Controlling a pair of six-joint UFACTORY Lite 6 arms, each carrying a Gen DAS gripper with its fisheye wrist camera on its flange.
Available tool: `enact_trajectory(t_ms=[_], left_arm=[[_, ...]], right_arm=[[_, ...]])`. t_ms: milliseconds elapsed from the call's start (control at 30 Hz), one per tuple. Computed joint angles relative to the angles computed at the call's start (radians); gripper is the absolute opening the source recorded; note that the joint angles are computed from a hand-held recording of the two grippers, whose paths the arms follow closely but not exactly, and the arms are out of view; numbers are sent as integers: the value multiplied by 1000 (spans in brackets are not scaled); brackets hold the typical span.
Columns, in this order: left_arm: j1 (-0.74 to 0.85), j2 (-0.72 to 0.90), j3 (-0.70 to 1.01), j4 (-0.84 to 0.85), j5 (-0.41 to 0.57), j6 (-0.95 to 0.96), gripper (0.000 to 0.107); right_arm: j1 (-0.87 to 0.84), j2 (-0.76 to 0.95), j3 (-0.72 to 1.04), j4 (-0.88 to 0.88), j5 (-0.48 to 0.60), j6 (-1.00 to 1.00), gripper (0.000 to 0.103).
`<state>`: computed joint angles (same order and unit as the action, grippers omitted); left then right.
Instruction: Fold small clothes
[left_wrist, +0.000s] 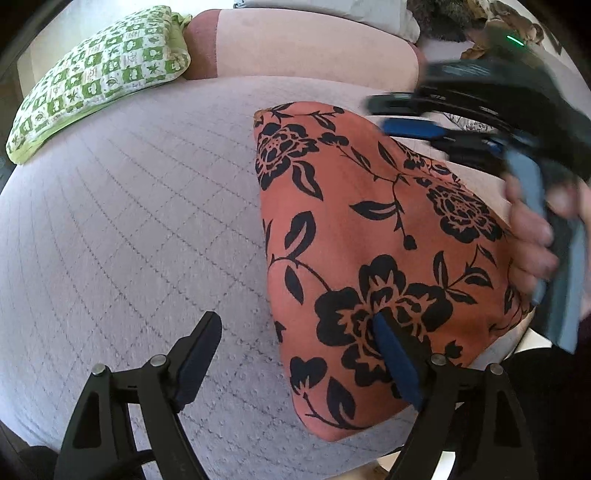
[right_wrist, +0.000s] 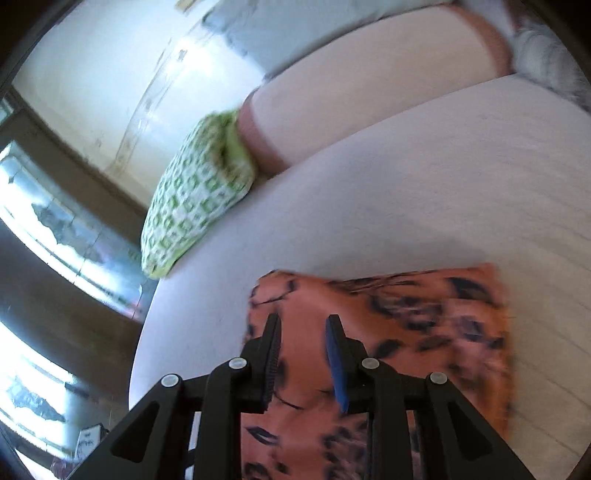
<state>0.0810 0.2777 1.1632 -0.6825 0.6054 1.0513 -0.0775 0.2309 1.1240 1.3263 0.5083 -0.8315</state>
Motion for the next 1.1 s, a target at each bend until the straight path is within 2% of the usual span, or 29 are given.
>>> enact_trajectory(t_ms=[100,200,300,367,433,567,700,833,867,900,967,1033,1100], left_arm=[[-8,-2,-22,-19,-30,34,86],[-15,12,-14,-11,-37,25,87],[-12,37,14,27,-13,-27,94],[-30,60,37,53,-21,-67,95],[-48,53,35,114,-47,-129,103],[-80,29,4,173,-102,-193,103],[-125,-5,-27,261,-147,-293,103],[-137,-7,-33,279,-154,-330,103],[-139,-2,-28,280,-153,-336,103],[-144,4,-21,285,-150,-346,103],[-150,8,-20,305,-160,-364,103],[-148,3,-18,321,-157,-377,103],[-151,-1,-27,325,-165,-383,103]], right_arm=[[50,210,198,-89,27,121,28],[72,445,431,-301,72,356,28],[69,459,479,-355,99,419,28],[68,390,412,-342,89,383,28],[46,271,272,-260,95,277,28],[12,-34,-19,-214,77,192,28],[-3,-323,-226,-357,49,305,28],[-18,-611,-439,-538,55,475,28],[-17,-659,-478,-598,57,522,30],[-17,-687,-523,-620,52,527,38],[11,-732,-659,-538,-19,455,39],[11,-823,-761,-396,-83,293,39],[-43,-804,-743,-339,-26,213,39]])
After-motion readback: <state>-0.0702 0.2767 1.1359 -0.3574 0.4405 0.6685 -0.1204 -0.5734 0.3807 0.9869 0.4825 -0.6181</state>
